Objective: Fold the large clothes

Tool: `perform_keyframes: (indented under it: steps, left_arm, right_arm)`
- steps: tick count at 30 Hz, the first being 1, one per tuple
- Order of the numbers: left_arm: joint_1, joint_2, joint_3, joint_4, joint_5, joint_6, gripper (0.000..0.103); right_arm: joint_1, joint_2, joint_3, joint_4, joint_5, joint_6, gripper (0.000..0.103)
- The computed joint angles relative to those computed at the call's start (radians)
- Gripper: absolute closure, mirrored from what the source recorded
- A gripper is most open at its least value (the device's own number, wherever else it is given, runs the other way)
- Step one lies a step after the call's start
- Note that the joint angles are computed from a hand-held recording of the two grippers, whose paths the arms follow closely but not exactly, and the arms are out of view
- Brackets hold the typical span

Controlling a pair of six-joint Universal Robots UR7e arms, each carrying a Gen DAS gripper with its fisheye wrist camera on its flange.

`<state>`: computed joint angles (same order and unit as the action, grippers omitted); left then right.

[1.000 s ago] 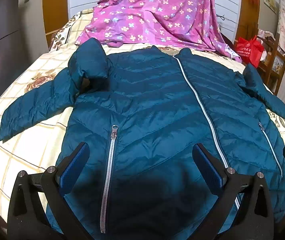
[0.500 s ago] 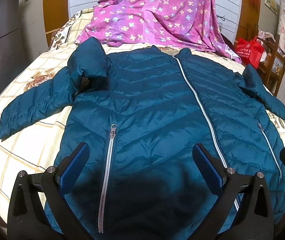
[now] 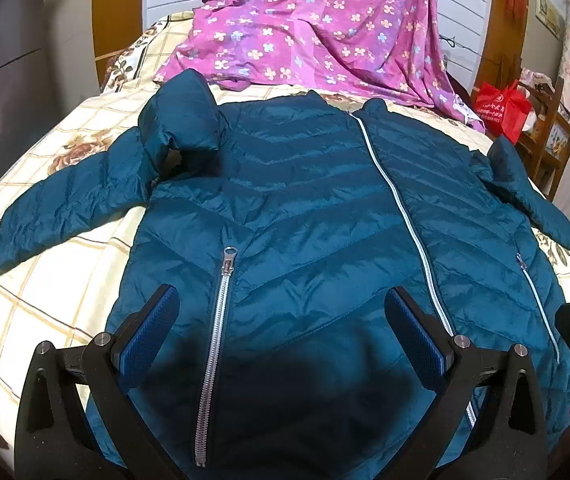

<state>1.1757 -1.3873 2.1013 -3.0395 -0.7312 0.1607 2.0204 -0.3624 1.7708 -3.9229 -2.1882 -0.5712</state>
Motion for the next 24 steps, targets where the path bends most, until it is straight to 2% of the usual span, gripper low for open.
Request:
perform_keyframes:
  steps: [6,10,15,18,20,24]
  left_arm:
    - [-0.005,0.002,0.003,-0.02,0.008,0.025,0.0]
    - [-0.014,0.013,0.016,-0.113,0.027,0.077,0.0]
    - [-0.024,0.016,0.038,-0.232,0.01,0.147,0.0]
    - [-0.018,0.006,0.038,-0.21,-0.017,0.12,0.0]
    - [-0.009,-0.009,0.03,-0.132,-0.052,0.077,0.0]
    - [-0.008,0.001,0.025,-0.091,-0.046,0.067,0.0]
  right_arm:
    - [-0.005,-0.005,0.002,0.005,-0.014,0.02,0.0]
    - [-0.006,-0.009,0.004,0.003,-0.023,0.031,0.0]
    - [-0.006,-0.01,0.005,0.006,-0.03,0.039,0.0]
    - [-0.007,-0.01,0.001,0.017,-0.031,0.05,0.0]
    - [-0.007,-0.009,-0.003,0.022,-0.035,0.051,0.0]
    - [-0.007,-0.008,-0.005,0.029,-0.043,0.052,0.0]
